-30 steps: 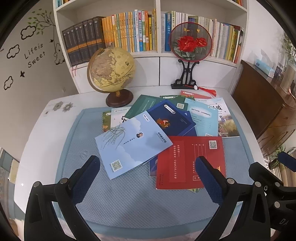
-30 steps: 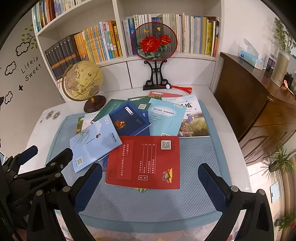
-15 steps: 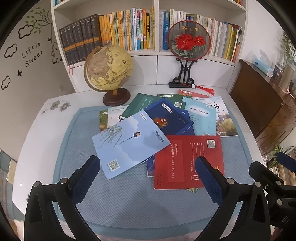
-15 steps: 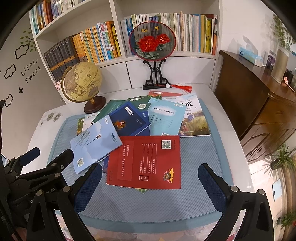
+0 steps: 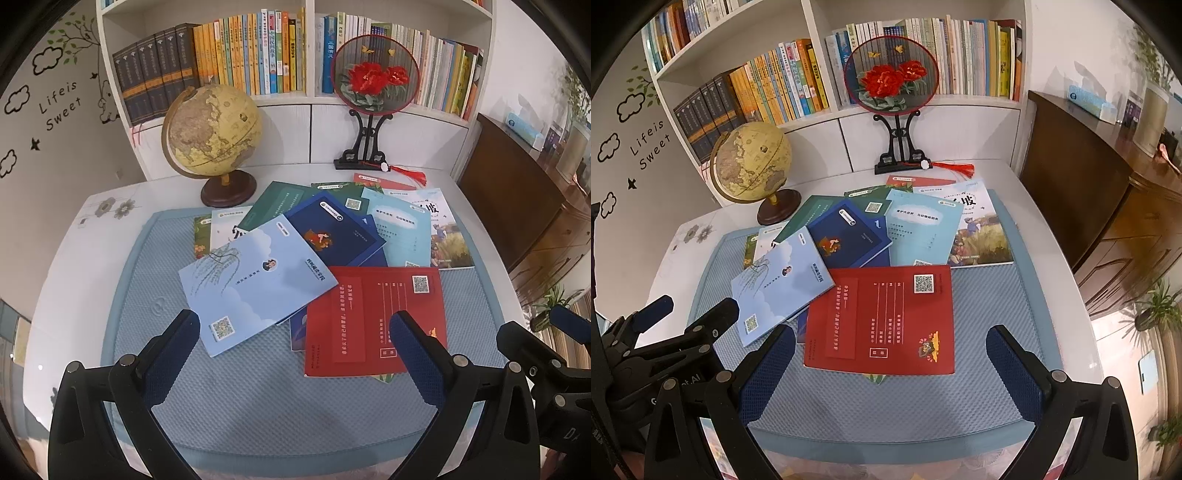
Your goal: Organize books
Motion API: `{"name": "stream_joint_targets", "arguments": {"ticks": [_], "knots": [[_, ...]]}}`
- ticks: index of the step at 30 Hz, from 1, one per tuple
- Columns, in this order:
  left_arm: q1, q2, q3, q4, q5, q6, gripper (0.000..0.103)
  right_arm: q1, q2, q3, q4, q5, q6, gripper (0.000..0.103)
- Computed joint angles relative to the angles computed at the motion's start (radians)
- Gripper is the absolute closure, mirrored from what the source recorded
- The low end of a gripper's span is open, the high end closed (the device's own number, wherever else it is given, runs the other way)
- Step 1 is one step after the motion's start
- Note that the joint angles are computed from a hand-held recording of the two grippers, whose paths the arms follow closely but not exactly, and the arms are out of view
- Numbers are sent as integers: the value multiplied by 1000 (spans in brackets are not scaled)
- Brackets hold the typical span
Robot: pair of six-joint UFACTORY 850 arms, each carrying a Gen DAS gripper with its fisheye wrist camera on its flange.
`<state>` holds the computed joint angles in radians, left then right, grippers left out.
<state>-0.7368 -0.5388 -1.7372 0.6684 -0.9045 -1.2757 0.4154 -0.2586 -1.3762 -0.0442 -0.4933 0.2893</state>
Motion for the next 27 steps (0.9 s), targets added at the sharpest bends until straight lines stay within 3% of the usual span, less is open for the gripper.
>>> {"name": "stream_joint_targets", "arguments": {"ticks": [27], "knots": [[16,-33,-38,-32,-8,22,1,-4,-33,-28,20,-12,-27,0]]}}
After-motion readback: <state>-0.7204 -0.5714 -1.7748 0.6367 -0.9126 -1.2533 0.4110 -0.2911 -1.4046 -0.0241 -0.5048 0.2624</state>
